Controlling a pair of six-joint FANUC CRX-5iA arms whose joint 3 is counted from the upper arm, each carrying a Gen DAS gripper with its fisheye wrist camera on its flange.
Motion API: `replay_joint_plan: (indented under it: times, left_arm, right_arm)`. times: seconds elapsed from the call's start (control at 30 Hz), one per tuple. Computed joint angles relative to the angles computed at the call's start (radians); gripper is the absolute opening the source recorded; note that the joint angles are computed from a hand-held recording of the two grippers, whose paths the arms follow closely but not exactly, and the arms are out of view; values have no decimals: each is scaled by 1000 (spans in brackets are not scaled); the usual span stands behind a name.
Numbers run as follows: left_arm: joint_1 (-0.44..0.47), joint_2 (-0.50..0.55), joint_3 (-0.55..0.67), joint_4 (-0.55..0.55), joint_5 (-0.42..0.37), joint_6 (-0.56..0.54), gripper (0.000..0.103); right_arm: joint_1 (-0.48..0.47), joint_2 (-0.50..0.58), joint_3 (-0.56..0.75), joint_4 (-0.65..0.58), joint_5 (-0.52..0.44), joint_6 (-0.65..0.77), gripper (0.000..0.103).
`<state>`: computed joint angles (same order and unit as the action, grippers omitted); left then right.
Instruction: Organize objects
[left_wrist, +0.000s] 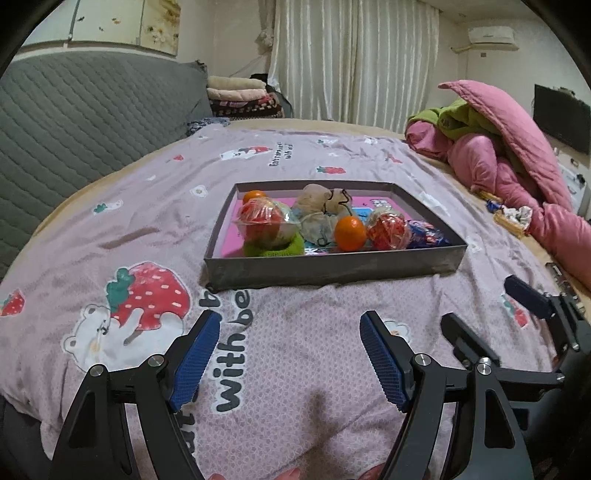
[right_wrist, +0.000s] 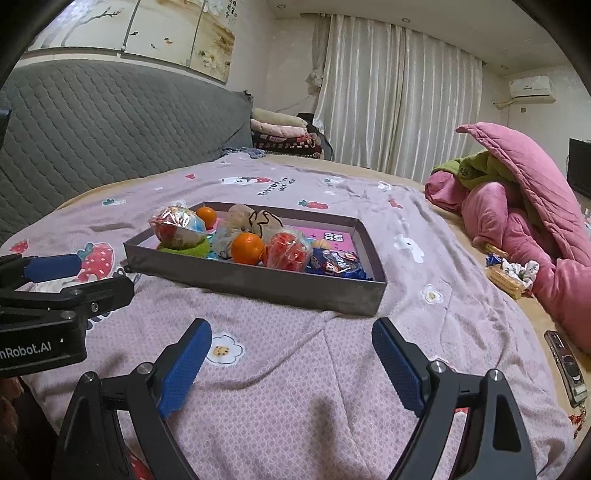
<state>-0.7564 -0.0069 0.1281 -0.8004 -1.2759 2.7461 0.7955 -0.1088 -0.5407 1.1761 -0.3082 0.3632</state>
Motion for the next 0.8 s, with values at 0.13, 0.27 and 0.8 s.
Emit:
replay_joint_plan:
  times: [0.13, 0.27, 0.8]
  left_arm:
    - [-5, 0, -6, -4, 1, 11, 79]
    - [-1, 3, -7, 5, -4, 4, 79]
    - [13, 12, -13, 28, 7, -10, 79]
  right_arm:
    - [5, -1, 2, -38, -9, 22, 88]
    - [21, 5, 14, -99, -32, 73, 88]
    - [35, 18, 39, -194, -37, 164, 88]
